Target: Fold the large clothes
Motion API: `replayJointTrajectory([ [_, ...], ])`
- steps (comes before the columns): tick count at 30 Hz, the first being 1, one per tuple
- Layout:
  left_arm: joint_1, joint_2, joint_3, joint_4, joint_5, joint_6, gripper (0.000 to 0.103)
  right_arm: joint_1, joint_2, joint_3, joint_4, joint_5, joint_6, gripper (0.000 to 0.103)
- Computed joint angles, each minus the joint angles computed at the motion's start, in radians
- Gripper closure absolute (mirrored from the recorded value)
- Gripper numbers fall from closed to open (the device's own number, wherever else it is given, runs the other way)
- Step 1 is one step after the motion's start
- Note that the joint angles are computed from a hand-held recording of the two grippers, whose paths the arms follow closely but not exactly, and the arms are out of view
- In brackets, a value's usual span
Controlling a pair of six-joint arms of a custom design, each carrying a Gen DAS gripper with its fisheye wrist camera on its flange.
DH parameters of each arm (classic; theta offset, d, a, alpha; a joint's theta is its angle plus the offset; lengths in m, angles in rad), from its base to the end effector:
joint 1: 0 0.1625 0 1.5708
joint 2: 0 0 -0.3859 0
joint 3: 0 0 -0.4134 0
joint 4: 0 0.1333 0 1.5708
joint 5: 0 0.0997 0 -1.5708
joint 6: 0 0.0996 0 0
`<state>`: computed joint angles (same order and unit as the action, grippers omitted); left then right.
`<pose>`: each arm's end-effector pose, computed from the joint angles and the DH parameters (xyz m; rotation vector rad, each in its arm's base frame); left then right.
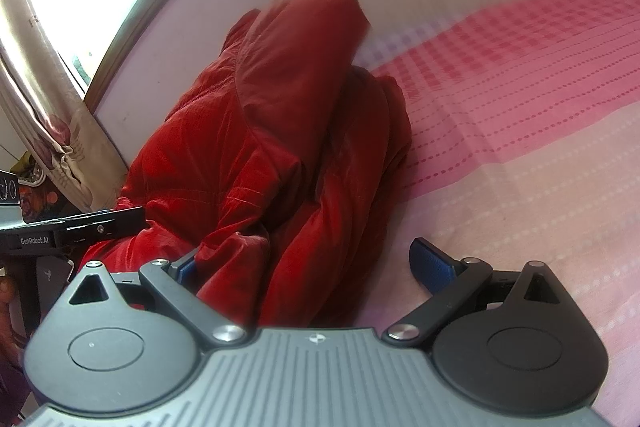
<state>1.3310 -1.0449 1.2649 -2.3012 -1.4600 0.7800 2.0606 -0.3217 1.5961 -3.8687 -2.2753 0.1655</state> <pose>-0.0338 -0.7458 0.3684 1.3432 2.4855 -0.6685 0.3446 -0.5002 -0.0652 -0.1002 -2.4163 1.5397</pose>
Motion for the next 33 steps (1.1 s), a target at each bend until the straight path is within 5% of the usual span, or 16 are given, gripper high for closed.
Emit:
replayJointTrajectory([
  [16, 0.022, 0.007, -0.019, 0.021, -0.041, -0.026, 0.0, 0.0, 0.003, -0.001, -0.003, 0.0, 0.0, 0.002],
  [33, 0.101, 0.132, -0.299, 0.358, -0.209, -0.137, 0.0, -0.029, -0.011, 0.018, -0.006, 0.079, -0.012, 0.001],
])
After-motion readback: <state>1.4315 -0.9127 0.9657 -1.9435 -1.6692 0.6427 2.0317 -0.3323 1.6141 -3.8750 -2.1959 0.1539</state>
